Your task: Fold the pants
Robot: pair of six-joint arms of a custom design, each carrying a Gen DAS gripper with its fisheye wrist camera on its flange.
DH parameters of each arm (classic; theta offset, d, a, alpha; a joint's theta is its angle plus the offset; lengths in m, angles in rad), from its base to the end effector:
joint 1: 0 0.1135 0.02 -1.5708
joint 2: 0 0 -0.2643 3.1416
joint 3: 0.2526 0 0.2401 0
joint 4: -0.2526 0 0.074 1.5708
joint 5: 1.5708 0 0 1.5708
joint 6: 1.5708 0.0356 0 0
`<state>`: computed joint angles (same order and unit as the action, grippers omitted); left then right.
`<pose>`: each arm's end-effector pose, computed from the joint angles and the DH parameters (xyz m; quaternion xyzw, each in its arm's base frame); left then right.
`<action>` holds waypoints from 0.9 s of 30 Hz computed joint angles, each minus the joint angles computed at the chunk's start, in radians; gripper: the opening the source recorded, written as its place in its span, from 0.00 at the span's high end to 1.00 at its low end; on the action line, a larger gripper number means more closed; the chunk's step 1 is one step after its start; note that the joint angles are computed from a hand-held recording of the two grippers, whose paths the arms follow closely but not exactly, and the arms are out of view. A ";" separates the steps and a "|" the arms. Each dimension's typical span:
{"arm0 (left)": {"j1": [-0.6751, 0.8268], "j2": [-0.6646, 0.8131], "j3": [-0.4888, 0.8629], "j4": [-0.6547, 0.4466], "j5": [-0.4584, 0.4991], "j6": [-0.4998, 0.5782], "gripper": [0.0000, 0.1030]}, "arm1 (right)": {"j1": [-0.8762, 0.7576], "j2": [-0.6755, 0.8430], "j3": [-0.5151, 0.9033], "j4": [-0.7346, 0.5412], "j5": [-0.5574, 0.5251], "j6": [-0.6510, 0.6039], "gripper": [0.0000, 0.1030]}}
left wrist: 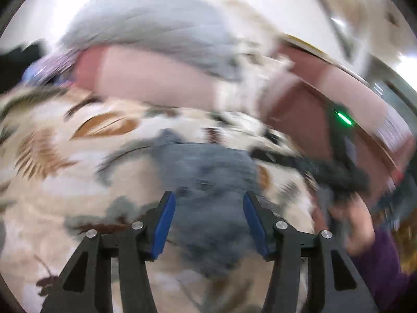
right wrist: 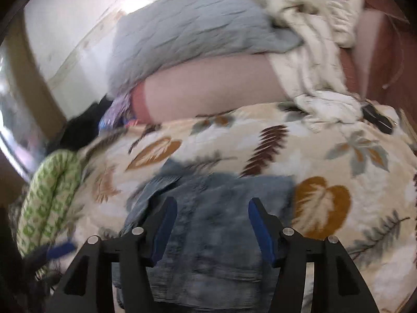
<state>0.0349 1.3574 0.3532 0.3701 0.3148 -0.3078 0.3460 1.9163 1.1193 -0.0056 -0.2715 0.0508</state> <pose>0.2266 -0.0031 0.1440 -0.0805 0.8804 -0.1992 0.4227 0.3638 0.1413 0.1599 -0.1852 0.9012 0.1962 0.3393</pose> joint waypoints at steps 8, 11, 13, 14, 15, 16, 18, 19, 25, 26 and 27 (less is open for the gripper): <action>-0.140 0.226 0.063 0.114 -0.218 -0.020 0.46 | 0.029 0.129 0.005 0.050 0.034 0.018 0.40; -0.215 0.239 0.076 0.076 -0.265 -0.011 0.46 | 0.025 0.158 0.016 0.037 0.034 0.005 0.39; -0.262 0.268 0.106 0.023 -0.318 0.000 0.46 | 0.031 0.178 0.015 0.040 0.040 0.005 0.38; -0.282 0.281 0.114 0.007 -0.348 0.005 0.46 | 0.035 0.188 0.015 0.036 0.046 0.004 0.38; -0.294 0.296 0.121 -0.002 -0.366 0.010 0.46 | 0.038 0.197 0.018 0.032 0.050 -0.001 0.38; -0.294 0.312 0.127 -0.007 -0.369 0.009 0.46 | 0.040 0.201 0.014 0.039 0.054 -0.011 0.38; -0.272 0.345 0.139 -0.018 -0.338 -0.009 0.46 | 0.038 0.209 0.022 0.027 0.047 -0.024 0.38; -0.262 0.358 0.143 -0.021 -0.325 -0.016 0.46 | 0.031 0.215 0.033 0.014 0.032 -0.018 0.38; -0.285 0.418 0.155 -0.011 -0.385 -0.002 0.44 | 0.018 0.232 0.028 0.040 -0.006 0.000 0.37; -0.291 0.433 0.161 -0.011 -0.397 -0.002 0.43 | 0.019 0.232 0.024 0.048 -0.005 0.002 0.37; -0.296 0.444 0.161 -0.004 -0.407 -0.008 0.43 | 0.018 0.232 0.019 0.056 -0.007 0.006 0.37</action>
<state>-0.2609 1.8015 0.5141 0.3659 -0.0919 -0.3155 0.3640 2.1482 1.1384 0.0504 -0.2789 0.0567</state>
